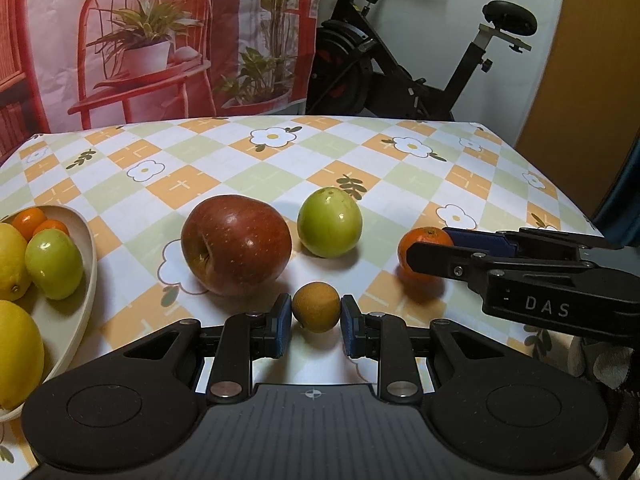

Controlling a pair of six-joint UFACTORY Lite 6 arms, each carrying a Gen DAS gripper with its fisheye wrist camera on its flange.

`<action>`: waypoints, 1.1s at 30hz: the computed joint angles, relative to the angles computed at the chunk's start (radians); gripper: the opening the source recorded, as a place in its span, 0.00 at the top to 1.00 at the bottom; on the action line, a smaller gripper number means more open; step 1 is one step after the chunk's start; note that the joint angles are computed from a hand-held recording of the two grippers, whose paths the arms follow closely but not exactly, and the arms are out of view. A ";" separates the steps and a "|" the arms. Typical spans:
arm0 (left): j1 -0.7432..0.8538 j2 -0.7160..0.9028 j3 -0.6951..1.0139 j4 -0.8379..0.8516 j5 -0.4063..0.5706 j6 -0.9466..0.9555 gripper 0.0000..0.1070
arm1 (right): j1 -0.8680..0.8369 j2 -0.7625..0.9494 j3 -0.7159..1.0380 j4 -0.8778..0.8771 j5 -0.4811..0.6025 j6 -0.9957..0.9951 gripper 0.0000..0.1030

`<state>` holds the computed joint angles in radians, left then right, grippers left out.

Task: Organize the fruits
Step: 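Position the left gripper at the brown kiwi while the right gripper reaches the tangerine, then close both grippers on the kiwi and tangerine and carry them over the plate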

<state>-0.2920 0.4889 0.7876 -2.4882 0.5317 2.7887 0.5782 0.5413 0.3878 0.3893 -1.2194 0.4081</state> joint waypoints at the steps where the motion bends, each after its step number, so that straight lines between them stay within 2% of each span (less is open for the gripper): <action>1: 0.002 -0.004 -0.005 -0.001 0.003 0.003 0.74 | 0.001 -0.002 0.000 0.001 0.002 -0.001 0.66; 11: 0.043 -0.059 -0.065 0.066 0.039 -0.010 0.74 | 0.011 -0.007 0.011 0.015 0.037 -0.012 0.66; 18: 0.112 -0.118 -0.106 0.149 0.066 -0.079 0.74 | 0.038 -0.033 0.037 0.078 0.124 -0.054 0.66; 26: 0.246 -0.172 -0.106 0.314 0.100 -0.188 0.74 | 0.104 -0.101 0.073 0.187 0.240 -0.123 0.66; 33: 0.436 -0.192 -0.072 0.509 0.156 -0.315 0.74 | 0.165 -0.191 0.173 0.303 0.352 -0.298 0.66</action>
